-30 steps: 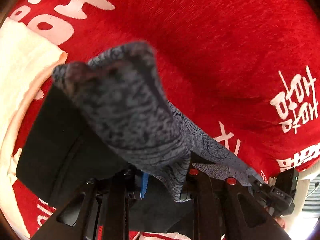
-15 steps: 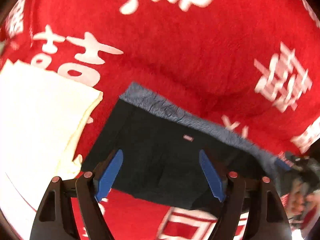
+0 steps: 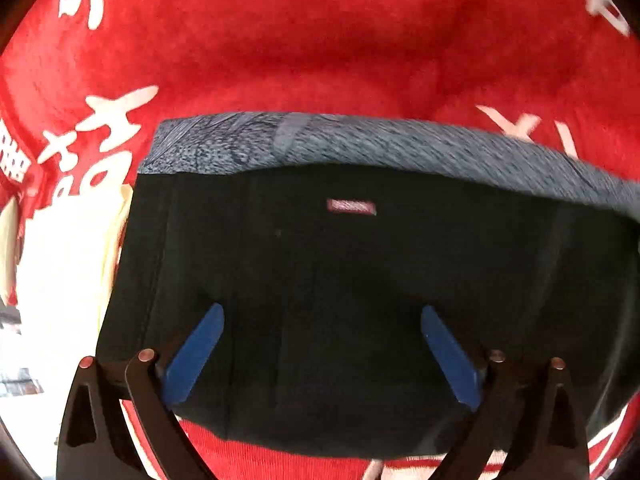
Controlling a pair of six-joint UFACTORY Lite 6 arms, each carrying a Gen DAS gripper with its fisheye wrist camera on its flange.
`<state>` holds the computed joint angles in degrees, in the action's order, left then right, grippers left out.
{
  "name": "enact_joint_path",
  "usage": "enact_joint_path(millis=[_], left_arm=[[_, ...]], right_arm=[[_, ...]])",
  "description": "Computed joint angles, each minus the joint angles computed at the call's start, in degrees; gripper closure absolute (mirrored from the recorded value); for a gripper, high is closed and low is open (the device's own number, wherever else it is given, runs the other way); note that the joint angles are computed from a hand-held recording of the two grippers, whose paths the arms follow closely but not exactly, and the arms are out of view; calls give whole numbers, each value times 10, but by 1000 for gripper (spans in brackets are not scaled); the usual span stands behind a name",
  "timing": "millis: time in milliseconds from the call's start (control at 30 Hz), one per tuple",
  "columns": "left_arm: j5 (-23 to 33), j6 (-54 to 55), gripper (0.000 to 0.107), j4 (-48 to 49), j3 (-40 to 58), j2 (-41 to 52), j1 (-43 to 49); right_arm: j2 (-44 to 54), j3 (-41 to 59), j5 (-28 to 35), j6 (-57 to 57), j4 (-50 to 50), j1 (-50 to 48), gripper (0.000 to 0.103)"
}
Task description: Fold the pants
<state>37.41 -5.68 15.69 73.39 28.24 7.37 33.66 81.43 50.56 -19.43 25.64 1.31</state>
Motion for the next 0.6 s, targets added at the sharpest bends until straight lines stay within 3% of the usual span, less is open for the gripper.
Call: enact_joint_path(millis=[67,200,367,600], left_arm=[[22,24,8,-42,-4,-18,2],[40,24,8,-82,-56,-108,-12],[65,17,8,-122,-120,-206,-85],[117,6,8,-210,-169,-277,-223]], right_arm=[[-31,-24,9,-9,18,-12,49],[-111,-102,31,-47,73,-60,38],[-220,-211,61,-69,94,-125,37],[-422,-355,125,-105,24,-271,37]])
